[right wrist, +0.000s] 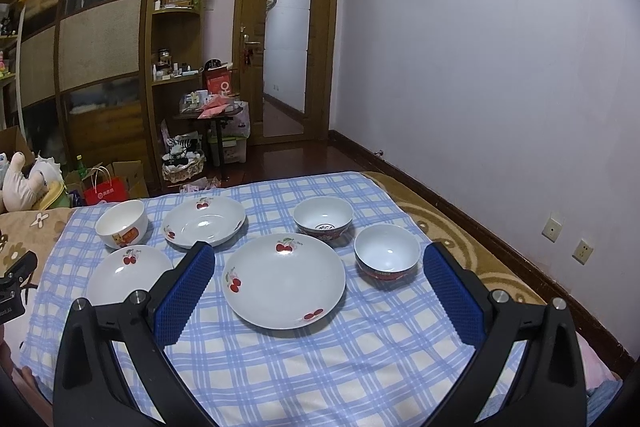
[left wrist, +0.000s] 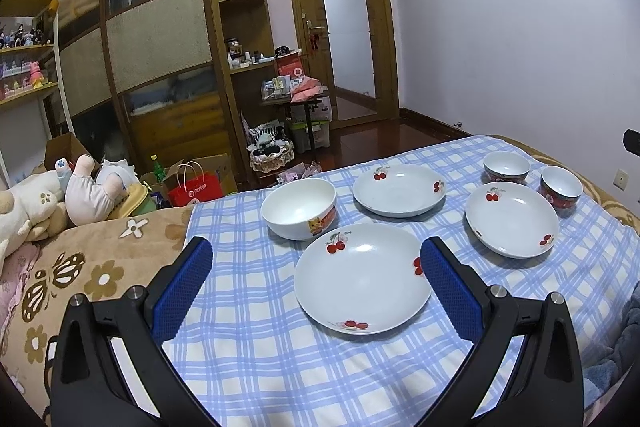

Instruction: Organize plates and bowls

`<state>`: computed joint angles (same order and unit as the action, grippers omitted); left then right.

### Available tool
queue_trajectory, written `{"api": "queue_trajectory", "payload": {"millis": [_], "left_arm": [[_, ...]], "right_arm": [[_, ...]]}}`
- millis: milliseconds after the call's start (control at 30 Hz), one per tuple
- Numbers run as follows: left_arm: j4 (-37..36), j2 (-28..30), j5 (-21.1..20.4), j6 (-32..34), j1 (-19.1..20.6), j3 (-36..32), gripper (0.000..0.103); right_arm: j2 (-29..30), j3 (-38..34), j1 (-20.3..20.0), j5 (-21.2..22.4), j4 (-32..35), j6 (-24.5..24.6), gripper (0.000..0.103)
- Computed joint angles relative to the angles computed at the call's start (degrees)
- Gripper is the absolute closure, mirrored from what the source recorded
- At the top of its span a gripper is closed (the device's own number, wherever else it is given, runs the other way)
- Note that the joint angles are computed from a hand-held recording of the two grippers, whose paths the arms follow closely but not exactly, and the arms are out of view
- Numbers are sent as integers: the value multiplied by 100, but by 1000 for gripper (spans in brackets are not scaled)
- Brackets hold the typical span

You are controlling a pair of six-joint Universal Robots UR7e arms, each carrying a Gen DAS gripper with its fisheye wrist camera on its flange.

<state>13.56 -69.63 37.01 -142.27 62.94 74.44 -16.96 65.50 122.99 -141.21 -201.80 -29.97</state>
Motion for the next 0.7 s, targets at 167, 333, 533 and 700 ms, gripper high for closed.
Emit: {"api": "queue_trajectory", "payload": {"millis": [167, 333, 533, 700], "left_arm": [[-10, 12, -11, 28, -18, -2, 1], [-147, -21, -53, 167, -50, 78, 1], [-155, 1, -74, 224, -67, 76, 1], [-122, 10, -72, 176, -63, 64, 1]], "right_arm": [[9, -21, 12, -18, 19, 49, 0], [-24, -7, 26, -8, 7, 64, 0], [-45, 12, 29, -15, 26, 70, 0], [-28, -7, 32, -17, 13, 68, 0]]}}
